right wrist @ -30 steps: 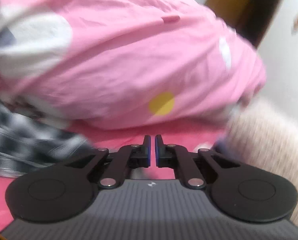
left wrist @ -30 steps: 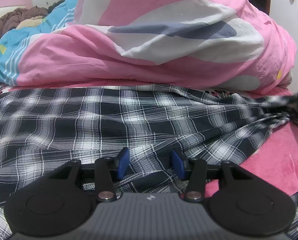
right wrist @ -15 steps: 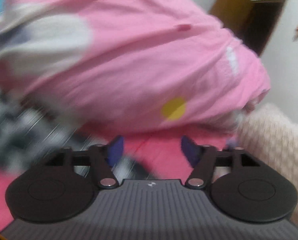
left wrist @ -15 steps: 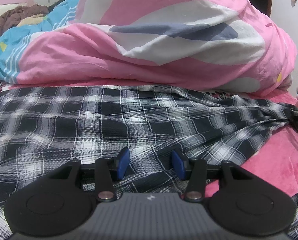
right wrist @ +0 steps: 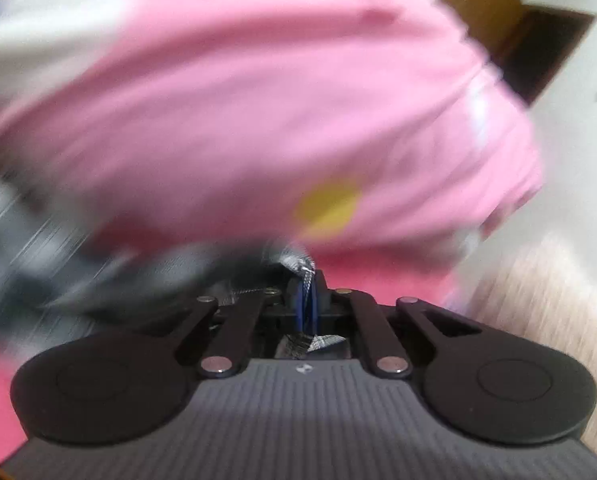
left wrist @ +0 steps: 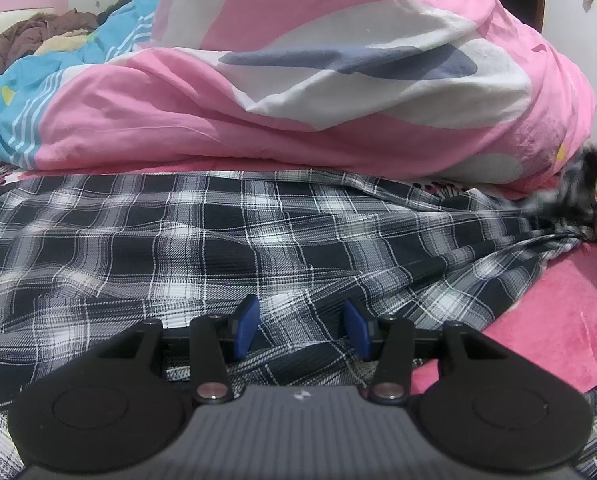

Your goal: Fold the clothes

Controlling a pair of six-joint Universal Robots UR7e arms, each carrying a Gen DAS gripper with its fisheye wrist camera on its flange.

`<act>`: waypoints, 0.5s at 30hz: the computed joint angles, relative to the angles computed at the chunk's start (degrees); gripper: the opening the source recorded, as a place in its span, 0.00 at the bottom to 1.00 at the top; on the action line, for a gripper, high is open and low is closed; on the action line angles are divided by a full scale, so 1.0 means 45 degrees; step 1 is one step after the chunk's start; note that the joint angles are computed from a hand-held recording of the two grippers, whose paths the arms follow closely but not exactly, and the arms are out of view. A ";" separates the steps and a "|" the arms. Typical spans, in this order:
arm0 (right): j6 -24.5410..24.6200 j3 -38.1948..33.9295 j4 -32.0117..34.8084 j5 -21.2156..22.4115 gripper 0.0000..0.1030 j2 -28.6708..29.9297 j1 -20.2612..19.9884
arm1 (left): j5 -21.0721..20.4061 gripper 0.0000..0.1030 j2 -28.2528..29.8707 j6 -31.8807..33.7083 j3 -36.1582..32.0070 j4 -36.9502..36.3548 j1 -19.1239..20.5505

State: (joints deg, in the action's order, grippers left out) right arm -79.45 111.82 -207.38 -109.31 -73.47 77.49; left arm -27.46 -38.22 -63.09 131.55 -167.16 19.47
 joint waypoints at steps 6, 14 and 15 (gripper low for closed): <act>-0.0193 -0.1821 0.0370 -0.2910 0.69 0.1454 0.0453 | -0.0023 0.50 0.0010 0.0453 0.0064 -0.0562 0.0125; 0.7687 0.1721 0.5113 0.1619 0.73 -0.3858 -0.1464 | -0.0176 0.58 0.0099 0.1709 0.0131 -0.1448 -0.0072; 0.9020 0.1829 0.6350 0.2596 0.69 -0.4415 -0.2133 | -0.0264 0.58 0.0125 0.1959 0.0094 -0.1519 -0.0077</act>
